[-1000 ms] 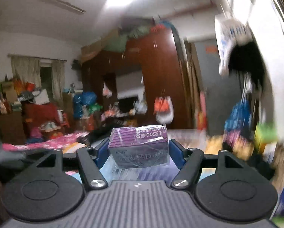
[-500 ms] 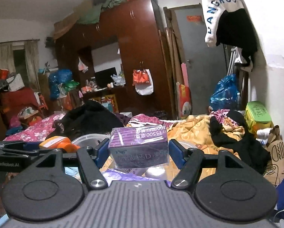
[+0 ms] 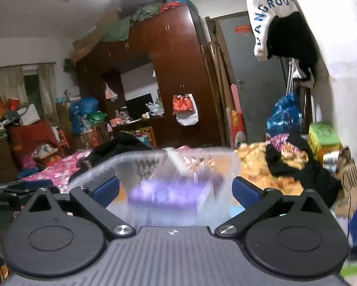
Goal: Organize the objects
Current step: 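Carry the purple box and orange bottle over the basket and open both grippers, then grasp the clear plastic-wrapped item beside the basket with the left gripper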
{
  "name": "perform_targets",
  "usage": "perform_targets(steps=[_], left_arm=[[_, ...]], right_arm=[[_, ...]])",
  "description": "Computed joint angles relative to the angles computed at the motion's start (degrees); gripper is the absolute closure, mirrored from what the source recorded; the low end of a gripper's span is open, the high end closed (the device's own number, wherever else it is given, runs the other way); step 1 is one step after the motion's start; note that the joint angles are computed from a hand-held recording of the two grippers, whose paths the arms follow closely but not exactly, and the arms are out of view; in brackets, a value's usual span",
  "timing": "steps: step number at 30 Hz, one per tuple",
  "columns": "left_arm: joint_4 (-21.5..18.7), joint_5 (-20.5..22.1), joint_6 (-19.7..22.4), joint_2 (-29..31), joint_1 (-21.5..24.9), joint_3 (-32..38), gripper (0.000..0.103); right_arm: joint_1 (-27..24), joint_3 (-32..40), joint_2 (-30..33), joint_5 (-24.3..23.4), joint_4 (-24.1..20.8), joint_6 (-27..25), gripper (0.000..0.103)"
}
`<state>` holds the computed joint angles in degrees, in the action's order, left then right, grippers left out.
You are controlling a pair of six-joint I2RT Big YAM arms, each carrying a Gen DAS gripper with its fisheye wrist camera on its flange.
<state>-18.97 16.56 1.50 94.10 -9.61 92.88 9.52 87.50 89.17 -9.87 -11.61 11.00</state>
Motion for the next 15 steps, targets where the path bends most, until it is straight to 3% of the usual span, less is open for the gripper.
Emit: perform_targets(steps=[2, 6, 8, 10, 14, 15], left_arm=[[-2.2, 0.4, 1.4, 0.0, 0.6, -1.4, 0.001], [-11.7, 2.8, 3.0, 4.6, 1.1, 4.5, 0.004], [-15.0, 4.8, 4.5, 6.8, 1.1, 7.4, 0.004], [-17.7, 4.9, 6.1, 8.4, 0.7, 9.5, 0.004], [-19.9, 3.4, 8.8, 9.4, 0.0, 10.2, 0.005], [-20.6, 3.1, 8.8, 9.8, 0.0, 10.8, 0.006]], right_arm=[[-0.3, -3.7, -1.4, -0.2, -1.5, 0.2, 0.000], [-1.1, -3.3, 0.2, -2.1, -11.8, 1.7, 0.000], [-1.5, -2.3, 1.3, -3.9, -13.1, 1.9, 0.000], [-1.2, -0.1, 2.7, -2.4, -15.6, -0.2, 0.000], [-0.4, 2.1, 4.8, -1.8, -19.2, -2.7, 0.004], [-0.1, 1.0, 4.6, -1.0, -18.0, -4.0, 0.005]])
